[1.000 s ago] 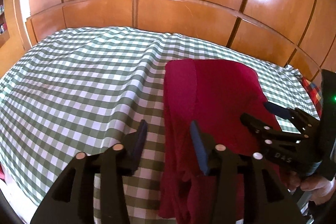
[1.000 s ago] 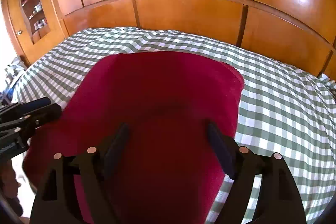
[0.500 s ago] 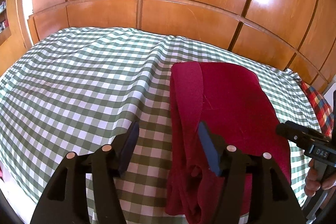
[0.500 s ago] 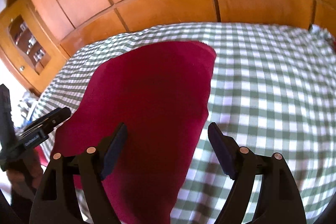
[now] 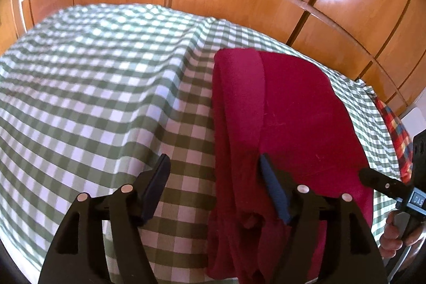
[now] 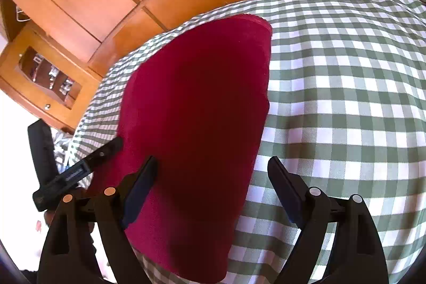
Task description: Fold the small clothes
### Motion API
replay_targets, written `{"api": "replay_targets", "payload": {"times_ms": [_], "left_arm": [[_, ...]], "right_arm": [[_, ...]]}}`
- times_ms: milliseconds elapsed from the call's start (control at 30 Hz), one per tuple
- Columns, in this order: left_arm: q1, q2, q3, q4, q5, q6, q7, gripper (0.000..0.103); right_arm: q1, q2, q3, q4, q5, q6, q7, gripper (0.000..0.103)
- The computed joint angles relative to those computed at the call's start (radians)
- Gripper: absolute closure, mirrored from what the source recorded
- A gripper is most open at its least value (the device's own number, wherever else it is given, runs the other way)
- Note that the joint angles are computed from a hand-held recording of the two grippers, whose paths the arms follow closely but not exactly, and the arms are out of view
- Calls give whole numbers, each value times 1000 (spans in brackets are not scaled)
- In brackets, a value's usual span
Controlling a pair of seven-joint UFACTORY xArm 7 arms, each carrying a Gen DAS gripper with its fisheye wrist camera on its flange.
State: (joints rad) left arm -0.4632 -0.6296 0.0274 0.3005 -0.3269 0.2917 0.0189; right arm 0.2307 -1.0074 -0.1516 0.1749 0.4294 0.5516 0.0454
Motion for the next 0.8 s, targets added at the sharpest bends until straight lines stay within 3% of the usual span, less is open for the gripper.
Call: {"api": "replay_targets", "payload": {"times_ms": [200,300,433,500,667,767,800], "left_arm": [[-121,10,160,8,-132,11,143,34],[-226,-10,314,37,-281,73,287,38],[-291,-30,416,65,-445,108,406,38],[-298,-25,423,77,-490,126,448,38],[-274,58,360,115,-530,168,508,38],[-250,125,296,119,-531,158,537,36],[-264,141,310,122,-579,154,585,36]], "right_arm": [[14,-20,-88,7,60,-1,-51,19],[8,-18,-130,5,100,-8,-77,19],[32,31,-178,20,161,-37,-129,19],[61,70,-208,32,203,-59,-167,19],[110,146,-268,49,303,-54,-278,20],[162,186,-292,67,378,-49,-372,25],[167,201,-288,77,392,-41,-389,25]]}}
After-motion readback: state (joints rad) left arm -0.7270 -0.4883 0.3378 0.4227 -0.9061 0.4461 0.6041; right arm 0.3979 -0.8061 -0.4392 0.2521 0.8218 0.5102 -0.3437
